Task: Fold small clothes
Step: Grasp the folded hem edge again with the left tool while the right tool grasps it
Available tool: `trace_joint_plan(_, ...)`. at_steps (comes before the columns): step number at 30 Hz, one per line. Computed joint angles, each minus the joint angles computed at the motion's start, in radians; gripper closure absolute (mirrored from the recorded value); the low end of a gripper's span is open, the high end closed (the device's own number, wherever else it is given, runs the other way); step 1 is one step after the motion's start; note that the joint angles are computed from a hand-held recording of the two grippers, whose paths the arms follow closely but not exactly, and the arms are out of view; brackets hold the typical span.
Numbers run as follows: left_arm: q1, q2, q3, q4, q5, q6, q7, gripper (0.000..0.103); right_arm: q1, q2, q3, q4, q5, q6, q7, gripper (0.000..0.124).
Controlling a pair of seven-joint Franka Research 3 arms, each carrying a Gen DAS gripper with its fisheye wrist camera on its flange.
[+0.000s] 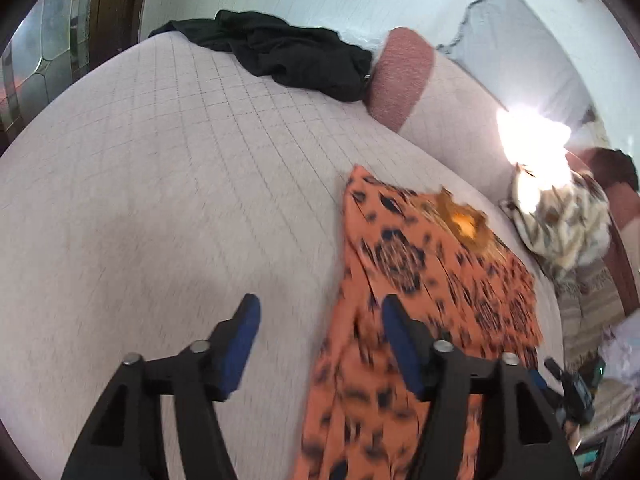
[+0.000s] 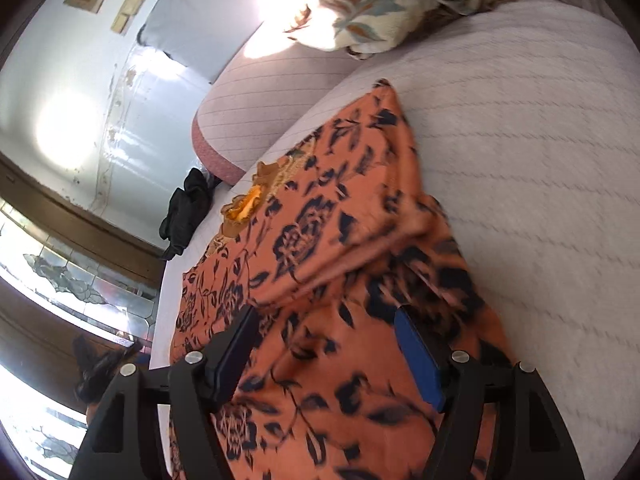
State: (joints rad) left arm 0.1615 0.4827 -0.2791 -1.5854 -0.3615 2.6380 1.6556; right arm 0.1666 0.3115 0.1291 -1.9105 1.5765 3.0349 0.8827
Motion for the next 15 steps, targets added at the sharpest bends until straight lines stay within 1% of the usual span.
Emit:
trace_joint_plan(1,0.016,-0.048,-0.017,-0.069,-0.017,0.004,0.034,0.032,-0.004,-0.028,0.001,-0.032,0.004,-0.013,0.004,0.05)
trace_joint_plan(3,0.053,-0.143,-0.052,-0.205,-0.098,0.011,0.13,0.032,0.0,-0.11,-0.003,-0.12,0.002,-0.036,0.007,0.05)
trace_joint_plan(4,0.065,-0.186,-0.061,-0.266,-0.148,0.011,0.181,0.032,0.009,-0.158,-0.012,-0.178,-0.06,-0.051,0.061,0.05)
trace_joint_plan(6,0.068,-0.256,-0.062,-0.364,-0.219,0.002,0.251,0.032,0.032,-0.258,-0.033,-0.304,-0.264,-0.082,0.228,0.05)
trace_joint_plan(8,0.055,-0.309,-0.047,-0.446,-0.252,-0.004,0.291,0.032,0.044,-0.352,-0.056,-0.419,-0.51,-0.122,0.433,0.05)
trace_joint_plan(9,0.044,-0.333,-0.037,-0.482,-0.262,-0.006,0.301,0.032,0.044,-0.397,-0.063,-0.47,-0.603,-0.145,0.503,0.05)
trace_joint_plan(10,0.034,-0.35,-0.027,-0.513,-0.274,-0.008,0.309,0.032,0.044,-0.437,-0.071,-0.514,-0.658,-0.16,0.547,0.05)
trace_joint_plan(13,0.004,-0.386,0.011,-0.573,-0.295,-0.045,0.306,0.032,0.04,-0.503,-0.098,-0.594,-0.758,-0.238,0.658,0.05)
trace_joint_plan(14,-0.007,-0.401,0.023,-0.593,-0.303,-0.047,0.301,0.032,0.045,-0.511,-0.106,-0.609,-0.766,-0.246,0.665,0.05)
trace_joint_plan(15,-0.019,-0.409,0.036,-0.607,-0.299,-0.048,0.287,0.032,0.061,-0.514,-0.121,-0.618,-0.737,-0.254,0.642,0.05)
